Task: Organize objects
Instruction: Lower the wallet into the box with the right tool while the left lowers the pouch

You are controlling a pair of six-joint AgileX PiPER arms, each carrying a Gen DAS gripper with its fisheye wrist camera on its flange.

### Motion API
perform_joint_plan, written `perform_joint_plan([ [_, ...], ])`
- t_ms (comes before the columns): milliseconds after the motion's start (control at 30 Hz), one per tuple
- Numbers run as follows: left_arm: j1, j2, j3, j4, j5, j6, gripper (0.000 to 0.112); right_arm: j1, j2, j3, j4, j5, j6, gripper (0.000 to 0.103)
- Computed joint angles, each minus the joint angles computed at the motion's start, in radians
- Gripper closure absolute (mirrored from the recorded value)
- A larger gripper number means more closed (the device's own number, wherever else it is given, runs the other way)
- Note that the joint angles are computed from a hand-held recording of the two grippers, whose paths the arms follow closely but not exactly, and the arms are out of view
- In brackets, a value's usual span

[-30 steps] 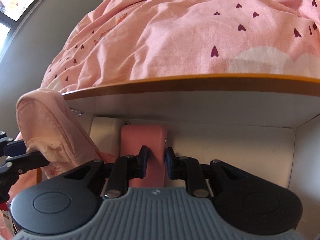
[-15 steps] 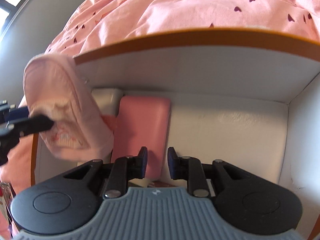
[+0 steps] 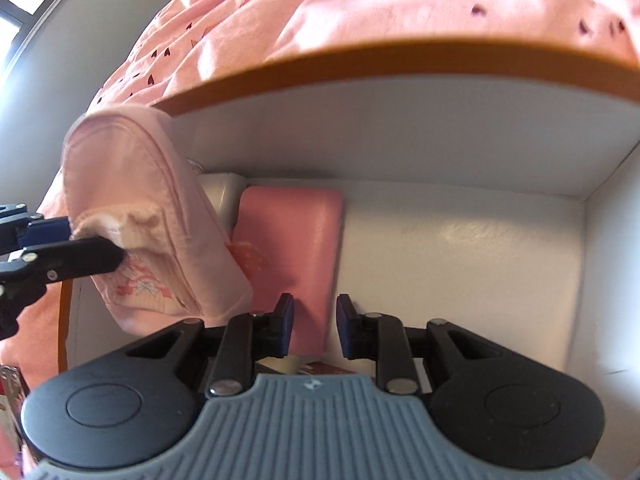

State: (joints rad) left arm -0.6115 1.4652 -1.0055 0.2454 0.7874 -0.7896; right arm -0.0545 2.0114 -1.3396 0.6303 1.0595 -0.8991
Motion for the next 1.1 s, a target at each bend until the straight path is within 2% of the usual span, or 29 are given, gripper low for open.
perform_joint_plan([
  [100,0.043,0.036,-0.012,-0.107,-0.04,0.097,0.087,-0.004,-0.053,0.026,-0.036,-0.054,-0.014,0.077],
  [233,0.14,0.095,-0.017,-0.357,-0.088,0.323,0.087,-0.03,-0.078,0.034,-0.048,-0.053,-0.039,0.077],
  [333,0.168,0.145,-0.039,-0.398,-0.067,0.37,0.086,-0.041,-0.087,0.051,-0.042,-0.058,-0.058,0.077],
  [467,0.217,0.161,-0.025,-0.452,-0.095,0.382,0.083,-0.044,-0.088,0.079,-0.023,-0.083,-0.084,0.078],
  [533,0.215,0.164,-0.027,-0.436,-0.102,0.367,0.082,-0.046,-0.074,0.069,-0.018,-0.067,-0.075,0.078],
  [633,0.174,0.173,-0.051,-0.337,-0.088,0.295,0.071,-0.045,-0.068,0.067,-0.012,-0.056,-0.073,0.078],
  [800,0.112,0.129,-0.043,-0.183,-0.068,0.153,0.069,-0.066,-0.081,0.07,0.017,-0.043,-0.086,0.077],
  [967,0.088,0.091,-0.028,-0.116,-0.058,0.082,0.071,-0.085,-0.1,0.074,0.053,-0.024,-0.101,0.078],
  [1100,0.081,0.111,-0.032,-0.1,-0.053,0.069,0.082,-0.076,-0.112,0.088,0.08,-0.027,-0.121,0.079],
])
